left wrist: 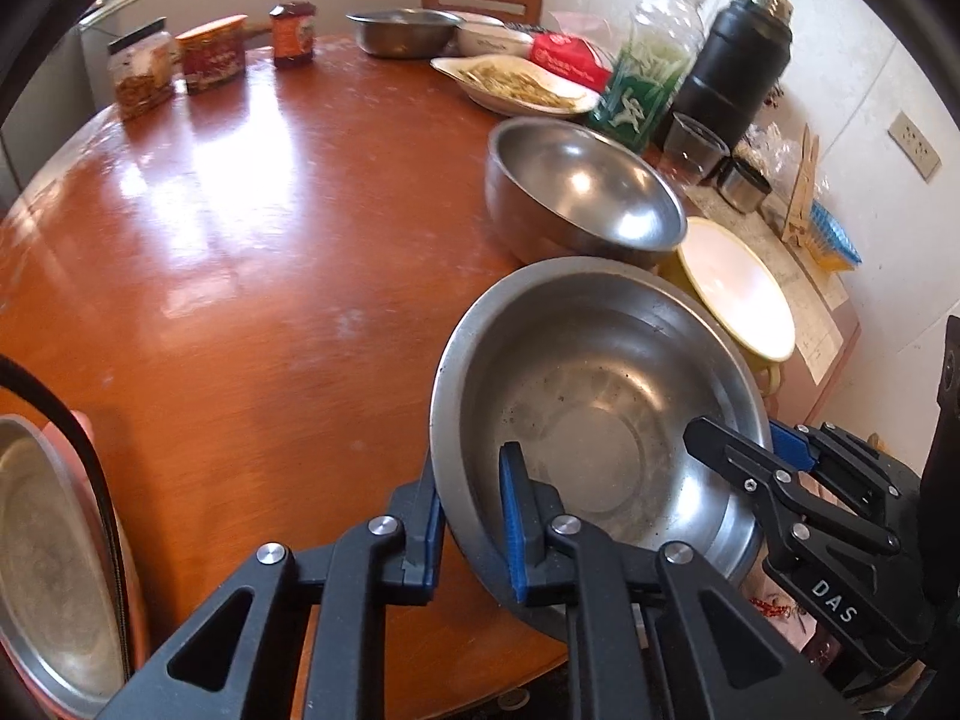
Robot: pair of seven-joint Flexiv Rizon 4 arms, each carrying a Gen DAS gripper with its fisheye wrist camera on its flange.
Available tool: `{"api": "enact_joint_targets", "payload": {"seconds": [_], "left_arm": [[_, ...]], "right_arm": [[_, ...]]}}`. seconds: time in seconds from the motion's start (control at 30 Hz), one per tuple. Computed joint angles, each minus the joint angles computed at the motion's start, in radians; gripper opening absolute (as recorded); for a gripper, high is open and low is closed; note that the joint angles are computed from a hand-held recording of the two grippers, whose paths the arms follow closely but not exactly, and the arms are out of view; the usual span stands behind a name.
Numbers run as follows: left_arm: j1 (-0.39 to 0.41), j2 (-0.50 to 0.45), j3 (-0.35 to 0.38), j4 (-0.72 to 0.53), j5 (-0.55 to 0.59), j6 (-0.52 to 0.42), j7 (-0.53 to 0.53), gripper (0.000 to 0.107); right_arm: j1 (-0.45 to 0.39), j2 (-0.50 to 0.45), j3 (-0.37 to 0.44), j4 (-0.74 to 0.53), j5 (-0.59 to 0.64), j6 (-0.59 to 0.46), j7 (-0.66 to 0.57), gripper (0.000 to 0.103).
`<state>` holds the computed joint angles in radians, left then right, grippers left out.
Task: Organize plates and bowls
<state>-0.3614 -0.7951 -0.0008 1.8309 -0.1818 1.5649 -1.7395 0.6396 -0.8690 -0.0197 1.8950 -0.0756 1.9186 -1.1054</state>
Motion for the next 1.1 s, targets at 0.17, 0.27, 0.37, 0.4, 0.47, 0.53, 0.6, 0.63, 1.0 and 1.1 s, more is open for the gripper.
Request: {"api": "enact_joint_targets", "payload": {"seconds": [0.17,0.27,0.37,0.4,0.47,0.53,0.6,0.63,1.0,1.1], "left_arm": [[-0.008,0.04,0.037,0.065,-0.009,0.05,-0.04,0.018],[-0.005,0.053,0.048,0.087,-0.014,0.068,-0.052,0.018],[-0.01,0.058,0.067,0.095,-0.02,0.066,-0.062,0.018],[-0.011,0.059,0.073,0.096,-0.021,0.062,-0.065,0.018],[-0.016,0.06,0.084,0.092,-0.022,0.049,-0.068,0.018],[-0.015,0.058,0.088,0.086,-0.021,0.035,-0.071,0.018],[-0.012,0.056,0.088,0.08,-0.016,0.023,-0.07,0.018],[-0.007,0.055,0.086,0.076,-0.014,0.015,-0.07,0.018],[-0.029,0.037,0.12,0.029,0.023,-0.05,-0.1,0.019],[-0.02,0.034,0.111,0.025,0.034,-0.058,-0.106,0.02]], "right_arm": [[0.008,-0.003,0.012,-0.034,-0.027,-0.014,-0.013,0.027],[0.015,-0.007,0.016,-0.06,-0.048,-0.03,-0.022,0.027],[0.006,-0.014,0.031,-0.091,-0.073,-0.047,-0.027,0.027],[0.003,-0.016,0.034,-0.098,-0.079,-0.054,-0.028,0.027],[-0.006,-0.026,0.045,-0.119,-0.097,-0.071,-0.029,0.027],[-0.022,-0.035,0.061,-0.139,-0.116,-0.098,-0.026,0.027],[-0.039,-0.044,0.078,-0.158,-0.135,-0.12,-0.024,0.027],[-0.044,-0.046,0.083,-0.162,-0.142,-0.128,-0.023,0.027],[-0.101,-0.058,0.134,-0.197,-0.207,-0.196,-0.036,0.027],[-0.118,-0.063,0.154,-0.212,-0.216,-0.222,-0.038,0.027]]}}
